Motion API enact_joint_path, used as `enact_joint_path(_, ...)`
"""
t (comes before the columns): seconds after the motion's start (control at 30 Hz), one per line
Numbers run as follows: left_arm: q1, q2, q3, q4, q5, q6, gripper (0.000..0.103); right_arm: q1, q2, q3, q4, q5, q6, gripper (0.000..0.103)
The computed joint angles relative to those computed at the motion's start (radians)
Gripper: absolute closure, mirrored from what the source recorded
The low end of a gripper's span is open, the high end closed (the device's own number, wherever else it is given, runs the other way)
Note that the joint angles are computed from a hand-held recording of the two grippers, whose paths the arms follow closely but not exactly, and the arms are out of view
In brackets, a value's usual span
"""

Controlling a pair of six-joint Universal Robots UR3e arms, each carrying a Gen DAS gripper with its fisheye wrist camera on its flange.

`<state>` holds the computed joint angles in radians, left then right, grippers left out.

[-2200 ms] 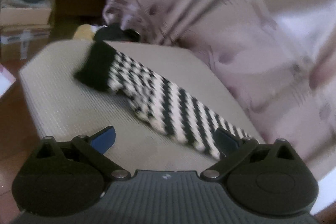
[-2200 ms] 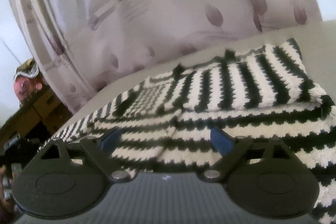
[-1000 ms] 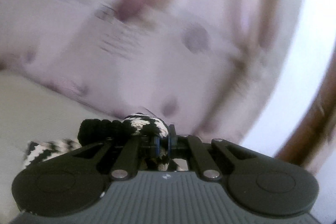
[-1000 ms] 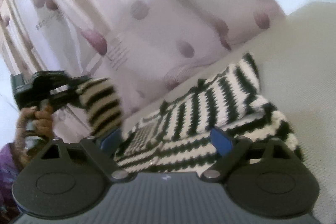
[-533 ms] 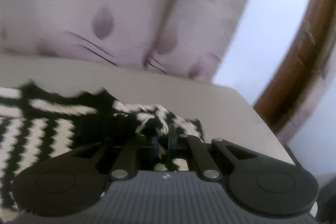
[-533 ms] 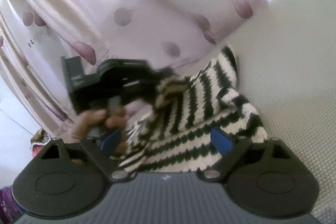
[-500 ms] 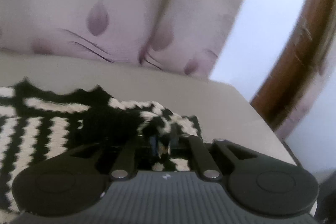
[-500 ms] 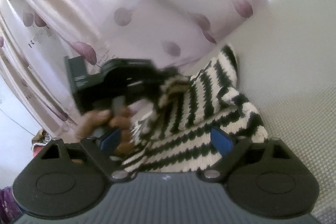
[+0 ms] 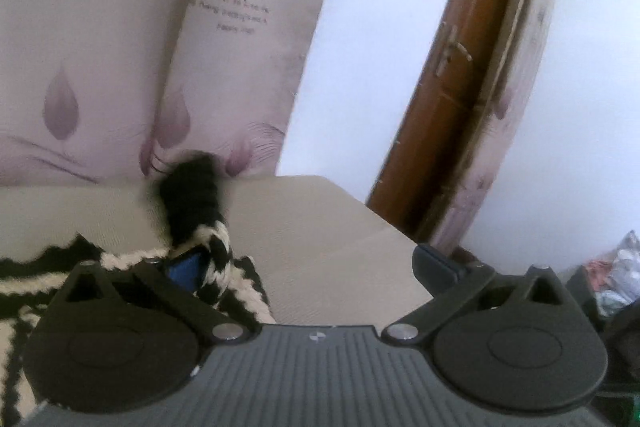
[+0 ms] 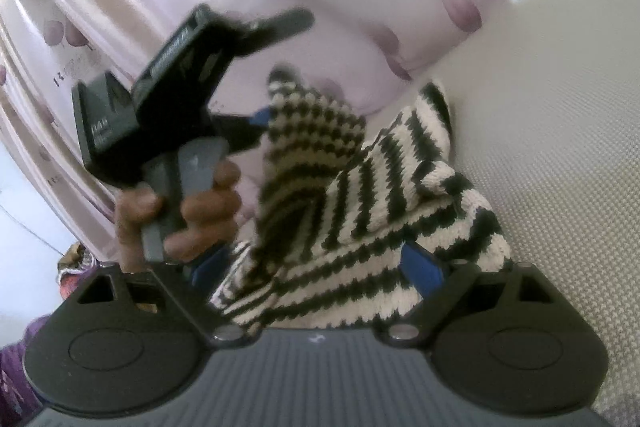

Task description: Fold small clothes

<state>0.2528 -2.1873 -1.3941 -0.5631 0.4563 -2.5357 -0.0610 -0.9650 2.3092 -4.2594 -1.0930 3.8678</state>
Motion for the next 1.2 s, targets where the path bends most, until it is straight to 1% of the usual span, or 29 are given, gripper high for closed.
enact_joint_path(0.03,0.008,0.003,-0.003,-0.011,-0.01,0.006,0.0,0.004,-0.003,0.001,0.006,-0.009,-0.003,0.011)
enact_joint_path(0.07,0.009,0.005,0.015,-0.058,-0.005,0.028,0.0,0.007,-0.006,0.002,0.01,-0.016,-0.003,0.011)
enact_joint_path(0.1,0.007,0.004,0.033,-0.077,0.011,0.03,0.0,0.008,-0.006,0.001,0.012,-0.019,-0.002,0.011)
enact_joint_path(0.17,0.034,0.028,-0.016,-0.028,-0.001,0.013,0.0,0.016,-0.019,0.001,0.034,-0.037,-0.004,0.011)
enact_joint_path(0.23,0.077,0.081,-0.07,-0.051,-0.02,0.056,0.0,0.029,-0.042,0.005,0.066,-0.059,-0.019,0.011)
enact_joint_path(0.3,0.147,0.143,-0.192,0.052,-0.029,0.061,0.0,0.041,-0.08,0.006,0.118,-0.074,-0.048,0.011)
enact_joint_path(0.33,0.187,0.174,-0.248,0.07,-0.039,0.085,0.0,0.045,-0.102,0.006,0.141,-0.08,-0.066,0.011)
enact_joint_path(0.4,0.272,0.229,-0.336,0.045,-0.038,0.181,0.0,0.044,-0.147,0.007,0.174,-0.082,-0.104,0.011)
enact_joint_path(0.43,0.325,0.252,-0.392,0.062,-0.031,0.221,0.0,0.047,-0.172,0.001,0.206,-0.09,-0.129,0.011)
enact_joint_path(0.47,0.373,0.259,-0.438,0.096,-0.026,0.241,0.0,0.055,-0.199,-0.013,0.256,-0.113,-0.162,0.011)
enact_joint_path(0.53,0.468,0.245,-0.493,0.128,-0.009,0.293,0.0,0.073,-0.26,-0.075,0.417,-0.18,-0.266,0.011)
enact_joint_path(0.57,0.5,0.219,-0.494,0.16,0.011,0.281,0.0,0.076,-0.274,-0.119,0.498,-0.201,-0.322,0.011)
enact_joint_path(0.6,0.528,0.184,-0.496,0.217,0.045,0.243,0.001,0.07,-0.279,-0.165,0.577,-0.213,-0.378,0.011)
enact_joint_path(0.63,0.547,0.154,-0.488,0.251,0.078,0.207,0.002,0.074,-0.272,-0.227,0.668,-0.247,-0.418,0.018)
enact_joint_path(0.67,0.553,0.129,-0.464,0.257,0.104,0.172,0.002,0.075,-0.258,-0.3,0.772,-0.283,-0.436,0.029)
enact_joint_path(0.7,0.57,0.107,-0.445,0.243,0.115,0.148,0.003,0.066,-0.24,-0.358,0.844,-0.284,-0.444,0.032)
enact_joint_path(0.73,0.588,0.082,-0.437,0.254,0.107,0.109,0.003,0.053,-0.212,-0.417,0.897,-0.276,-0.453,0.032)
enact_joint_path(0.8,0.615,0.044,-0.431,0.29,0.072,0.023,0.003,0.052,-0.148,-0.537,0.99,-0.307,-0.477,0.033)
enact_joint_path(0.83,0.624,0.029,-0.429,0.32,0.051,-0.016,0.001,0.05,-0.117,-0.595,1.038,-0.312,-0.492,0.037)
enact_joint_path(0.87,0.621,0.011,-0.43,0.382,0.055,-0.064,0.001,0.048,-0.088,-0.643,1.068,-0.306,-0.502,0.043)
enact_joint_path(0.9,0.619,0.005,-0.432,0.415,0.066,-0.092,0.001,0.046,-0.066,-0.678,1.09,-0.296,-0.513,0.047)
enact_joint_path(0.93,0.617,0.005,-0.425,0.397,0.067,-0.083,0.001,0.048,-0.041,-0.728,1.129,-0.291,-0.524,0.06)
enact_joint_path(0.97,0.616,0.003,-0.415,0.375,0.064,-0.069,0.001,0.052,-0.021,-0.782,1.189,-0.288,-0.546,0.078)
enact_joint_path(1.03,0.62,0.001,-0.412,0.389,0.065,-0.084,0.001,0.078,0.019,-0.889,1.308,-0.322,-0.588,0.092)
enact_joint_path(1.07,0.622,-0.004,-0.415,0.409,0.062,-0.099,0.001,0.091,0.037,-0.931,1.324,-0.336,-0.593,0.092)
enact_joint_path(1.1,0.626,-0.008,-0.422,0.443,0.059,-0.125,0.001,0.097,0.039,-0.939,1.299,-0.33,-0.597,0.092)
enact_joint_path(1.13,0.637,-0.009,-0.439,0.49,0.056,-0.153,0.001,0.1,0.03,-0.934,1.247,-0.318,-0.594,0.092)
enact_joint_path(1.2,0.644,-0.017,-0.454,0.547,0.052,-0.195,0.001,0.098,0.021,-0.927,1.127,-0.304,-0.526,0.093)
